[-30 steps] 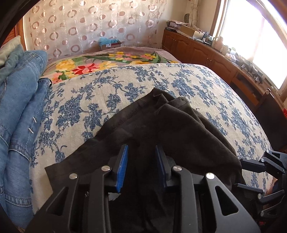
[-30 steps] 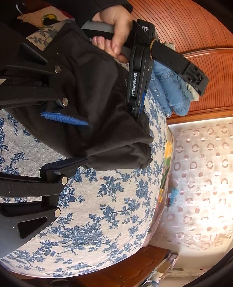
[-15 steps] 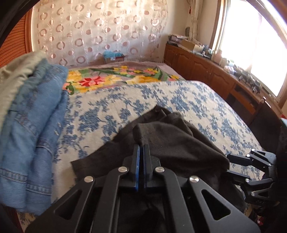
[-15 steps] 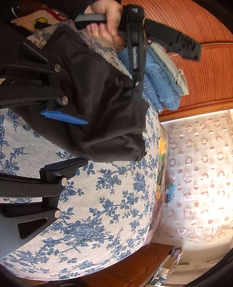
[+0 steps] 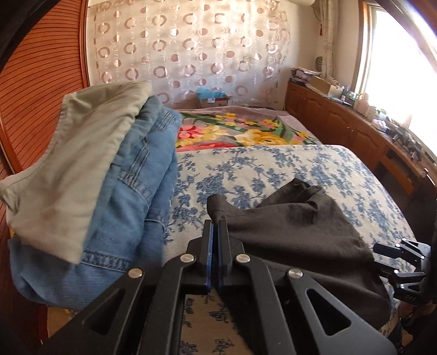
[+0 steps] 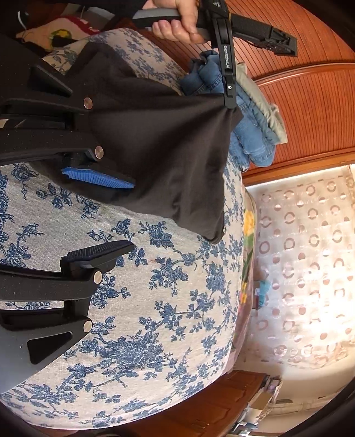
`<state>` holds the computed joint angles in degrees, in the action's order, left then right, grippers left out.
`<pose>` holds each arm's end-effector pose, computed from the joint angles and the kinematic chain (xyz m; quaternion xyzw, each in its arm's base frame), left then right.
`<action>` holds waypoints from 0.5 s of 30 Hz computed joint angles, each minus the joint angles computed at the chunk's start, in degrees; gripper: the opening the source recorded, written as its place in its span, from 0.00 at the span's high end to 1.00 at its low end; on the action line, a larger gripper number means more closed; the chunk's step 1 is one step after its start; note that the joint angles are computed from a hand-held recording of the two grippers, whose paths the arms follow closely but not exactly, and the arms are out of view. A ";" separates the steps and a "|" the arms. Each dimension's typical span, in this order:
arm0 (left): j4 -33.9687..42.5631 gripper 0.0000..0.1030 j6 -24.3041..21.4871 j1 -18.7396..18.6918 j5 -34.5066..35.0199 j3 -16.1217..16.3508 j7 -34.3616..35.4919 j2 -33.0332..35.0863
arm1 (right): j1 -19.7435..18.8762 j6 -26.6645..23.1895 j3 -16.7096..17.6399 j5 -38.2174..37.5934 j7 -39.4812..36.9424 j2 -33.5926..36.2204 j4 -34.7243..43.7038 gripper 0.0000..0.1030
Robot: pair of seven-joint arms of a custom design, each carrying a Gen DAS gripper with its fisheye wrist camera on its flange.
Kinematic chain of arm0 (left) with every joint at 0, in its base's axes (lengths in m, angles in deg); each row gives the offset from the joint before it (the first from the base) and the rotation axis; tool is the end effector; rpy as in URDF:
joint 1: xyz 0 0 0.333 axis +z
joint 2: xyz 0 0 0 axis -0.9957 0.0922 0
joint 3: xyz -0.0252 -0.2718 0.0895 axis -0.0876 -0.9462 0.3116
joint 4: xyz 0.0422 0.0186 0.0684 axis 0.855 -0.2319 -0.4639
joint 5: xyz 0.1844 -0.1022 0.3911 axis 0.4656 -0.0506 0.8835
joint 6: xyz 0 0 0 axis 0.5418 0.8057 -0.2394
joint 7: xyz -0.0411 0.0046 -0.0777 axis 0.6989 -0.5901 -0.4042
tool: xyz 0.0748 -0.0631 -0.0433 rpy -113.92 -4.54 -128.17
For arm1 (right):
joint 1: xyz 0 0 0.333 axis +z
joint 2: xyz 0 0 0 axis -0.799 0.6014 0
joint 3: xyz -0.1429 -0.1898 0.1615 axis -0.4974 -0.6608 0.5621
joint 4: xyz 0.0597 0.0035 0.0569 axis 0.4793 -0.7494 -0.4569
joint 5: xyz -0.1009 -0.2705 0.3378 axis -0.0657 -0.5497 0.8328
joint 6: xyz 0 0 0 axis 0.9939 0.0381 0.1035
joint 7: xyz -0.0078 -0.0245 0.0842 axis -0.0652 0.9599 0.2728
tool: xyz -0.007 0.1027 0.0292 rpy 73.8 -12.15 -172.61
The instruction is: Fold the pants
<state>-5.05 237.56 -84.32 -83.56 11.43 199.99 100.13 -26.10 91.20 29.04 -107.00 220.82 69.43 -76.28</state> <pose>0.7629 -0.1814 0.4878 -0.4476 0.8042 -0.3548 0.1644 0.6301 0.3023 0.4170 -0.6346 0.6536 -0.2447 0.3320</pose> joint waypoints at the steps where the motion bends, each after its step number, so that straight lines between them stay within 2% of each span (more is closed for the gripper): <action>1: 0.18 1.00 0.23 -0.65 1.14 0.71 -0.88 0.30 | -0.02 -0.06 0.07 0.12 -0.23 0.03 -0.01 0.62; 10: 0.82 1.00 0.34 -2.03 5.72 1.26 -3.34 2.42 | 0.12 -0.22 0.00 0.68 -0.88 0.03 -0.16 0.62; 13: 1.16 0.94 -1.14 -1.45 4.93 0.59 -3.37 2.45 | 0.07 -0.20 0.06 0.73 -0.98 0.02 -0.18 0.62; 15: 0.38 0.82 -1.53 -1.09 4.41 0.33 -2.95 1.75 | 0.00 -0.13 0.11 0.89 -1.12 0.00 -0.23 0.62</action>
